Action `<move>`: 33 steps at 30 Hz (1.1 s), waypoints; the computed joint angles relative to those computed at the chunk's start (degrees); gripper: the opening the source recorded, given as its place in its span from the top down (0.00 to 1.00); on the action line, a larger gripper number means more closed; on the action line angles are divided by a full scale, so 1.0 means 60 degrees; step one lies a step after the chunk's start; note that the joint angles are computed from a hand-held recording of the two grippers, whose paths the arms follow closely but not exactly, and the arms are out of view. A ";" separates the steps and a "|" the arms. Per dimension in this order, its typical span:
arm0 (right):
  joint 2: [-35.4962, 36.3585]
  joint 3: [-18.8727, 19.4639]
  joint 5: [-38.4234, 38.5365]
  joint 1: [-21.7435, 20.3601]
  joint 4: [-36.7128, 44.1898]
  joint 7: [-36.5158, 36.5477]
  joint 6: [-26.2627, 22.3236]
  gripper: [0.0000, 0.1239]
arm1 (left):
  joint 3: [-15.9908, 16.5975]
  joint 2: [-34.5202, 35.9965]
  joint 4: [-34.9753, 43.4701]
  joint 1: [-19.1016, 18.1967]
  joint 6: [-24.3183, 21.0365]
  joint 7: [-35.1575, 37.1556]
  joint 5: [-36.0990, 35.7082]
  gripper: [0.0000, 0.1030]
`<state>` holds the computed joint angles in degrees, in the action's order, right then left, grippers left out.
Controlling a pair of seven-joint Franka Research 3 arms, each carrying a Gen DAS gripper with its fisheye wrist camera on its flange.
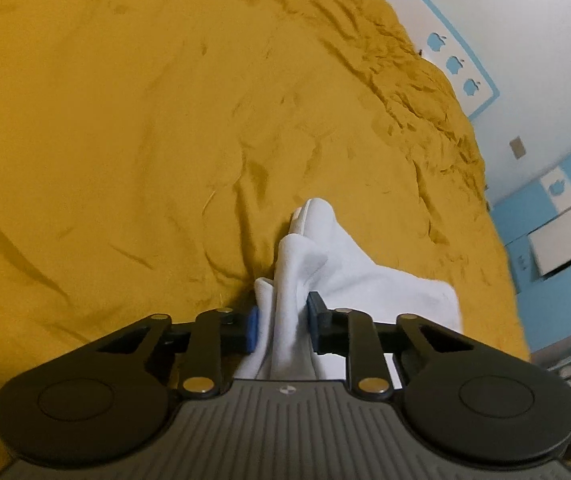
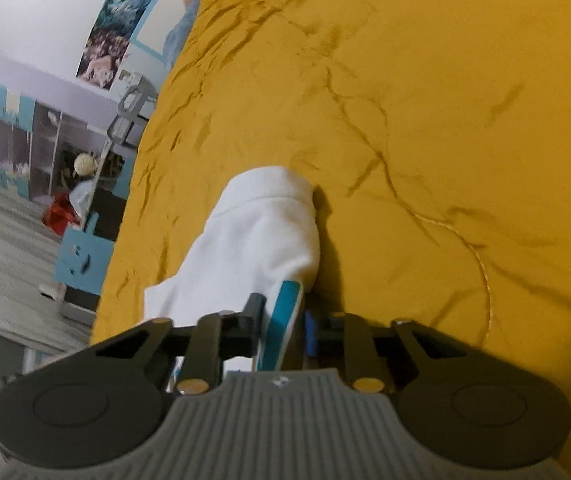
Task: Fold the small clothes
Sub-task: 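Lift the T-shirt end with the left tool while the right tool grasps the other end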
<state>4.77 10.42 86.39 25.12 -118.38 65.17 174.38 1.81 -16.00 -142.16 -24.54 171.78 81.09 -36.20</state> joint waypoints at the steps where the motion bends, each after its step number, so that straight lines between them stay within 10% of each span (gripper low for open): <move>1: -0.0099 0.0052 -0.0240 0.0093 -0.0069 -0.0057 0.0309 0.91 | -0.0605 -0.0088 -0.0058 0.0591 0.0046 -0.0637 0.0862 0.77; 5: -0.0610 0.0151 -0.2578 0.0460 -0.0498 0.1109 0.1318 0.93 | -0.2467 -0.0789 -0.0375 0.2487 0.0084 -0.2883 0.3843 0.81; 7: -0.0980 0.0199 -0.4122 0.0553 -0.0838 0.2177 0.1688 0.93 | -0.2337 -0.1263 -0.0687 0.2266 0.0364 -0.3083 0.4026 0.83; 11: -0.2078 0.2058 -0.8575 -0.1502 -0.1880 0.5918 0.2040 0.93 | -0.2873 -0.2533 -0.1206 0.2652 0.0565 -0.3889 0.4839 0.84; 23: -0.6974 0.3358 -0.9981 -0.2396 -0.4073 0.8034 0.1568 0.94 | -0.3389 -0.6223 -0.2127 0.2111 0.0320 -0.6002 0.5924 0.84; 33: -1.1461 0.2932 -1.1083 -0.2242 -0.5176 0.9549 -0.1310 0.94 | -0.3485 -0.7248 -0.1820 0.0670 -0.0650 -0.7054 0.6847 0.84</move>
